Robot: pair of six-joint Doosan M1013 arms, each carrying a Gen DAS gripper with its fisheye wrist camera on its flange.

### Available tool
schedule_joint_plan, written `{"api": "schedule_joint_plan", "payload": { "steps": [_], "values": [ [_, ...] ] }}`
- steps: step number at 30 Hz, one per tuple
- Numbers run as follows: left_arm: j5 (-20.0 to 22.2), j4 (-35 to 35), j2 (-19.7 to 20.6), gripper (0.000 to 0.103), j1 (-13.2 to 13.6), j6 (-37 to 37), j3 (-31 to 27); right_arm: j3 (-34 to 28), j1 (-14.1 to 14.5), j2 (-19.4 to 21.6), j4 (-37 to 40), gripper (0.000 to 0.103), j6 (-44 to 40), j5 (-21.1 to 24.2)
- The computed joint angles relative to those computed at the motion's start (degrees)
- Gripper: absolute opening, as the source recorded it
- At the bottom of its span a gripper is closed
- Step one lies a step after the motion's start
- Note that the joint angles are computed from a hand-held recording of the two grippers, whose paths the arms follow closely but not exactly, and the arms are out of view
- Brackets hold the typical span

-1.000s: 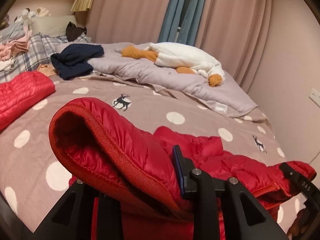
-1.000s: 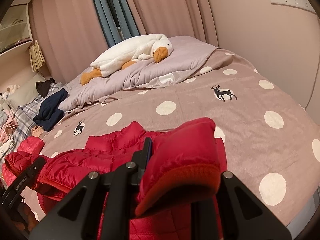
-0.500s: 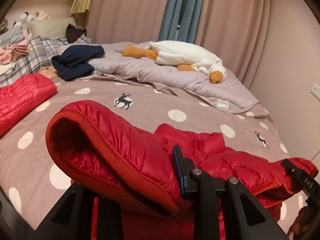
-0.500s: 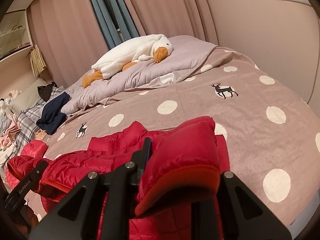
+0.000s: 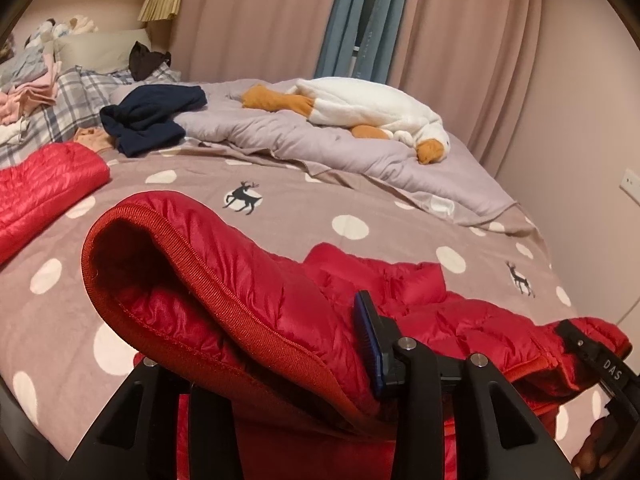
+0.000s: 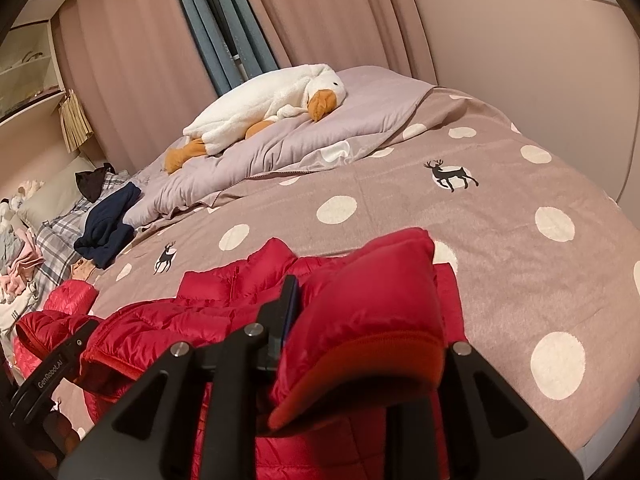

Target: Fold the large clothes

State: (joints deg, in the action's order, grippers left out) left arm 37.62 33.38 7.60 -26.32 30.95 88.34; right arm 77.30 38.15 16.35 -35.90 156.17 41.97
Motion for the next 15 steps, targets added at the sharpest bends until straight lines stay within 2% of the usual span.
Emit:
{"api": "schedule_joint_plan", "payload": {
  "steps": [10,13,15],
  "values": [
    [-0.13,-4.2,-0.04,0.041,0.12,3.04,-0.16,-0.25,0.12,0.2,0.74,0.03,-0.73,0.49],
    [0.14,-2.09,-0.13,0.042,-0.3,2.04,0.14,-0.19,0.18,0.21,0.31,0.03,-0.71,0.32],
    [0.47,-3.11,-0.11,0.042,-0.1,2.97,0.0,-0.34,0.19,0.33,0.48,0.03,-1.06,0.53]
  ]
}}
